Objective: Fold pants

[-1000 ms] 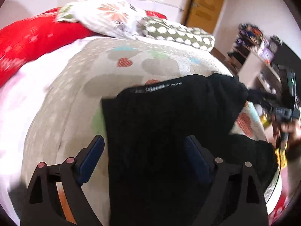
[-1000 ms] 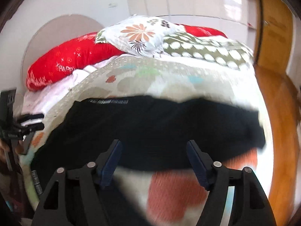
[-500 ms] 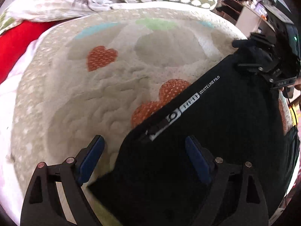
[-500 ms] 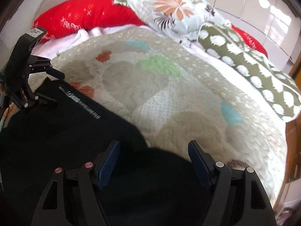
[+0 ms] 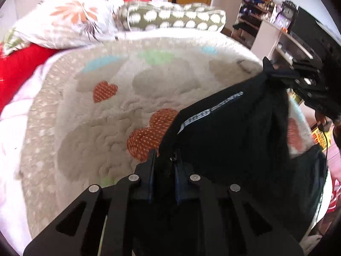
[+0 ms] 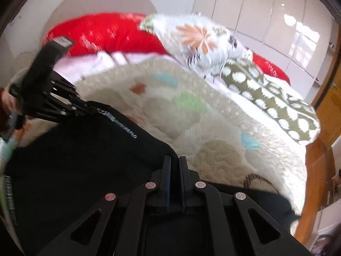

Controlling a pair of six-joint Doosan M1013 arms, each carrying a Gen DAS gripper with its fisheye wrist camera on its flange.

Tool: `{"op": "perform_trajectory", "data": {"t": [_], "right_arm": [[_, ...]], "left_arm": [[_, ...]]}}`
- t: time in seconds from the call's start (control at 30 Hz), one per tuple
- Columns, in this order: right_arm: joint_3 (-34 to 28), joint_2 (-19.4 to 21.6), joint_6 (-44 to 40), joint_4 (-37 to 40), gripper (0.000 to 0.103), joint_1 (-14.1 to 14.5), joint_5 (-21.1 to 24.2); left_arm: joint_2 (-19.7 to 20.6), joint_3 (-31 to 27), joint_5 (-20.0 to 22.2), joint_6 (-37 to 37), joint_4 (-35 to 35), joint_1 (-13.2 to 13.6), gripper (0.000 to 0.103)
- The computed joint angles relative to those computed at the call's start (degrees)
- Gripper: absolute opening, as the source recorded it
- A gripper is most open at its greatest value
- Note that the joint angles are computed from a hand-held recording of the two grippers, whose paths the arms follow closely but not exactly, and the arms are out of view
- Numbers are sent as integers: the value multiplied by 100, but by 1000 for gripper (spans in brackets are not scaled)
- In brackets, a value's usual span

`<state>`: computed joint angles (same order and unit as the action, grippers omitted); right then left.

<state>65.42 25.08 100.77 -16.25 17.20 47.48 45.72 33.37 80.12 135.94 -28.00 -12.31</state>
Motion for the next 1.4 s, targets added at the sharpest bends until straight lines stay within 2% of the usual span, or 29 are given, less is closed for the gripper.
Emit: {"op": "perform_trajectory", "data": {"t": [0.1, 0.2, 0.33, 0.47, 0.53, 0.57, 0.63, 0.67, 0.73, 0.8, 0.87, 0.97, 1.03, 1.07, 1.13, 1.17, 1.2, 1.27, 1.3, 1.33, 1.4], "right_arm": [[496, -450, 376, -368, 6, 238, -336], [1124, -976, 937, -553, 6, 512, -697], [1859, -1500, 1671, -778, 6, 976, -986], [2519, -1754, 2514, -595, 6, 1391, -1246], [2778, -1736, 2759, -66, 6, 1418, -1467], [2823, -1662, 2942, 17, 8, 1440, -1343], [2861, -1609, 3100, 232, 11, 1423, -1174], [2920, -1684, 3192, 349, 14, 1381, -1325], [2914, -1822, 3340, 384, 28, 1300, -1499], [2751, -1875, 4118, -576, 59, 1311, -1358], [2331, -1694, 4574, -1306, 64, 1300, -728], [1729, -1261, 4440, -1301, 64, 1082, -212], [1274, -871, 4112, -934, 64, 906, 229], [1058, -658, 3905, -644, 63, 798, 470], [853, -386, 3575, -85, 49, 617, 633], [843, -315, 3516, 27, 28, 545, 767], [873, -309, 3535, 116, 23, 491, 734], [1118, -508, 3436, 536, 10, 362, 233], [1249, -648, 3500, 439, 6, 390, 51], [1337, -793, 3611, 176, 0, 439, -82], [1632, -1225, 4225, -672, 0, 606, -330]], "left_arm": [[-634, 915, -390, 473, -397, 162, 12], [-1234, 1727, -540, 1051, -940, 397, 12], [-1678, 2474, -612, 1462, -1248, 622, 12], [-1910, 3150, -621, 1392, -1036, 714, 12], [-1910, 3364, -684, 1121, -578, 659, 12], [-1911, 3487, -793, 978, -347, 627, 12], [-1980, 3651, -954, 1001, -408, 642, 12], [-1999, 3664, -994, 1005, -438, 648, 12], [-2033, 3666, -993, 978, -517, 673, 12], [-2045, 3696, -1024, 966, -516, 672, 12], [-2102, 3801, -1129, 960, -493, 665, 12], [-2112, 3851, -1196, 939, -582, 683, 12], [-2098, 3847, -1166, 910, -639, 703, 12], [-2089, 3835, -1157, 897, -641, 701, 12], [-2103, 3852, -1176, 928, -633, 699, 12], [-2102, 3843, -1175, 940, -640, 698, 12], [-2101, 3830, -1162, 956, -664, 706, 12], [-2080, 3778, -1115, 1011, -739, 725, 12], [-2079, 3763, -1093, 1036, -767, 737, 12], [-2064, 3727, -1068, 1048, -791, 748, 12], [-2040, 3676, -1043, 1061, -848, 767, 12]]}}
